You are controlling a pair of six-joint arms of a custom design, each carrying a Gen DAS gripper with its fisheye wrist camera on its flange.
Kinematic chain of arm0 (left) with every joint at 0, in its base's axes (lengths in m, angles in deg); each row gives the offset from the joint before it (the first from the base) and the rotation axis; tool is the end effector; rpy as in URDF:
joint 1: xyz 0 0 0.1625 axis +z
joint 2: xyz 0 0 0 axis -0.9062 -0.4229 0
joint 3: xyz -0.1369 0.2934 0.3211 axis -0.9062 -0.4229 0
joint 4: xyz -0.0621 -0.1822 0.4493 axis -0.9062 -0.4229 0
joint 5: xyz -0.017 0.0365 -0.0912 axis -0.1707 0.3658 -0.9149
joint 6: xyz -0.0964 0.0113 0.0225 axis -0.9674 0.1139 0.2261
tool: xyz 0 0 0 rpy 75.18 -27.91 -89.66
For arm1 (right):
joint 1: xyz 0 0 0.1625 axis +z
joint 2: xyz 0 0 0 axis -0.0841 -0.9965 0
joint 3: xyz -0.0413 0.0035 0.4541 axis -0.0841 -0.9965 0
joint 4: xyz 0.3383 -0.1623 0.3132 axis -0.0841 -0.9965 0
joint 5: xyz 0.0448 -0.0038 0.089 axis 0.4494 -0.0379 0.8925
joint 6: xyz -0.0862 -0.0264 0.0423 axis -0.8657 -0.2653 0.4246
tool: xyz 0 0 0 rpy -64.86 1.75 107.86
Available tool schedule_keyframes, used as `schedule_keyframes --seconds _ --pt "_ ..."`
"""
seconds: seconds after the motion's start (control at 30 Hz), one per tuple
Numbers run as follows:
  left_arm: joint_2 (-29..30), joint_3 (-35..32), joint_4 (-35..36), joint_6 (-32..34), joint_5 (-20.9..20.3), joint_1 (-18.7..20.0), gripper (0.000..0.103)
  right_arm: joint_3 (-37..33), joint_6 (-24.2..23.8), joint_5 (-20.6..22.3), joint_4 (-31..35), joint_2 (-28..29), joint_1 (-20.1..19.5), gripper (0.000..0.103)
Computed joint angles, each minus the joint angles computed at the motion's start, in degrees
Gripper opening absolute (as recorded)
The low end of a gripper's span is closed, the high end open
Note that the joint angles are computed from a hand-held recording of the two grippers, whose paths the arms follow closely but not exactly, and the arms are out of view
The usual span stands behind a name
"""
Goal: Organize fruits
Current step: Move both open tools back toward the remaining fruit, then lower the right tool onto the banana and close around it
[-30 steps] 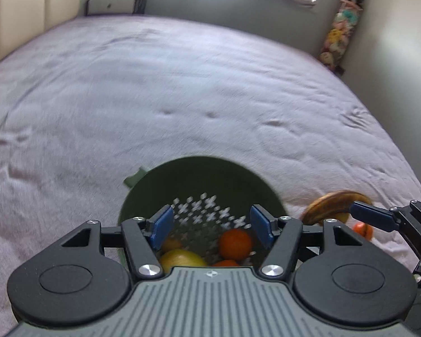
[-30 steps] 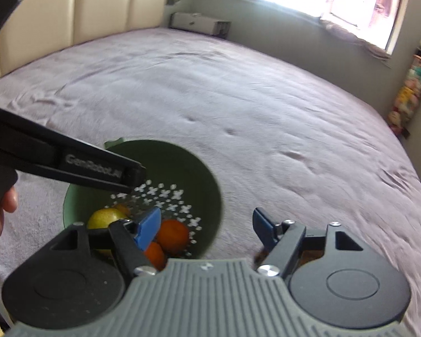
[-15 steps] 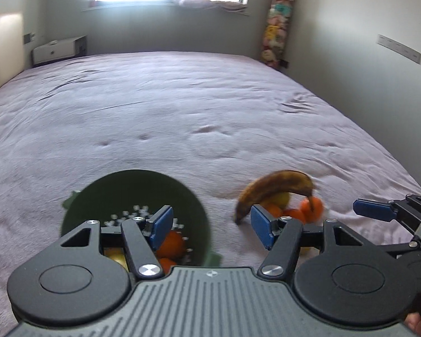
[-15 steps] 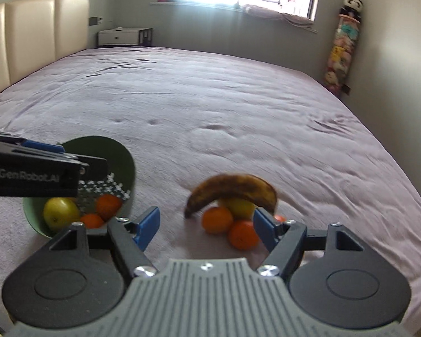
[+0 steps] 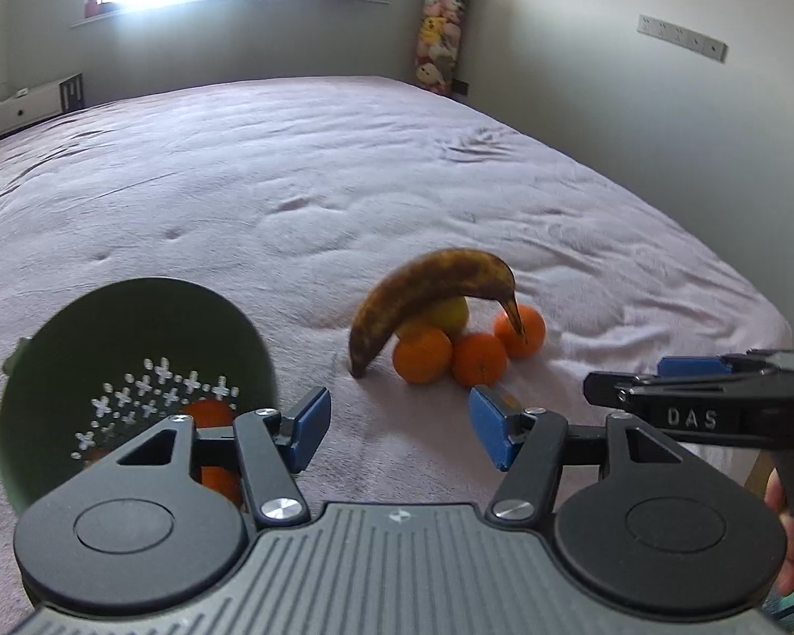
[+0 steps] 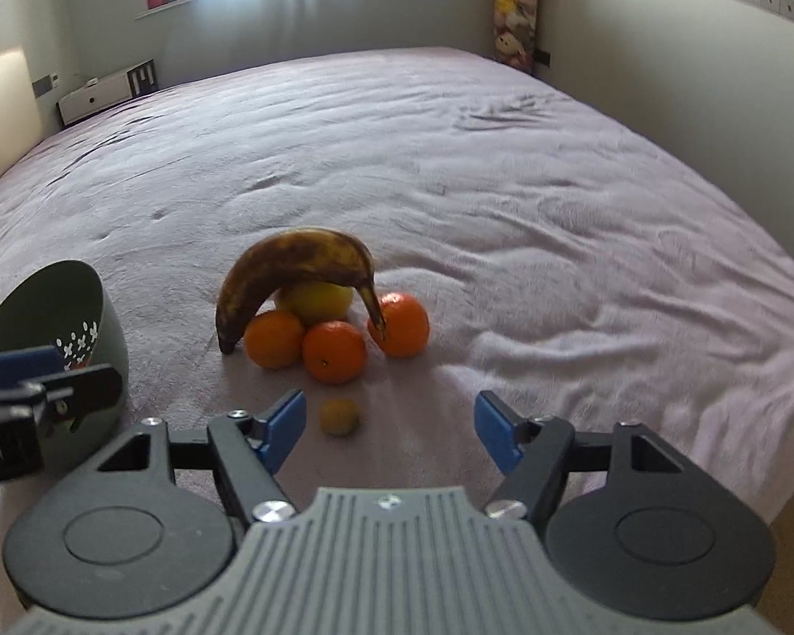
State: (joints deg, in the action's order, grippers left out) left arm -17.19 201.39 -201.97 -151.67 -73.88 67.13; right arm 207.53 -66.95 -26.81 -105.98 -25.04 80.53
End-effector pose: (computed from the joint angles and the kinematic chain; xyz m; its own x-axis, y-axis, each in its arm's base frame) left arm -0.3303 -0.2223 -0.0103 -0.7690 -0.1717 -0.6158 0.3886 0.6393 -0.6635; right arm 0.0377 -0.3420 0.2524 -0.6904 -0.4246 0.5857 -0.6677 0.6855 -0.2901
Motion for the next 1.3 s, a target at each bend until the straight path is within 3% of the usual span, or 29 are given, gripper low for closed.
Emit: schedule_keyframes --seconds 0.17,0.3,0.47,0.63,0.73,0.87,1.17,1.3 --pt "3.39 -0.48 -4.11 4.11 0.42 1.61 0.068 -1.00 1.61 -0.34 0.70 2.44 -0.47 0.063" --pt "5.31 -0.72 -7.24 6.93 0.36 3.15 0.065 -2.09 3.83 -0.20 0.10 5.63 -0.41 0.053" --pt "6.07 -1.05 -7.67 7.39 1.24 4.48 0.065 -2.97 3.37 2.97 -1.90 8.48 0.18 0.051" --pt "4.56 -1.92 -5.32 7.62 1.21 6.58 0.065 -4.36 -2.28 5.23 -5.28 13.17 2.29 0.051" --pt "2.89 -1.68 -5.19 7.82 1.01 7.45 0.065 -5.59 -8.15 5.53 -8.56 17.44 3.82 0.053" --pt "1.11 -1.50 -4.11 7.96 0.83 8.12 0.065 -7.86 -17.99 5.10 -10.05 22.06 5.39 0.071" --pt "-0.19 -1.39 -4.52 8.13 -0.43 10.09 0.065 -15.11 -26.70 0.06 -2.72 27.64 8.03 0.075" --pt "-0.05 -1.57 -4.29 7.98 -0.52 10.36 0.065 -16.43 -28.09 -0.48 0.71 28.28 8.50 0.073"
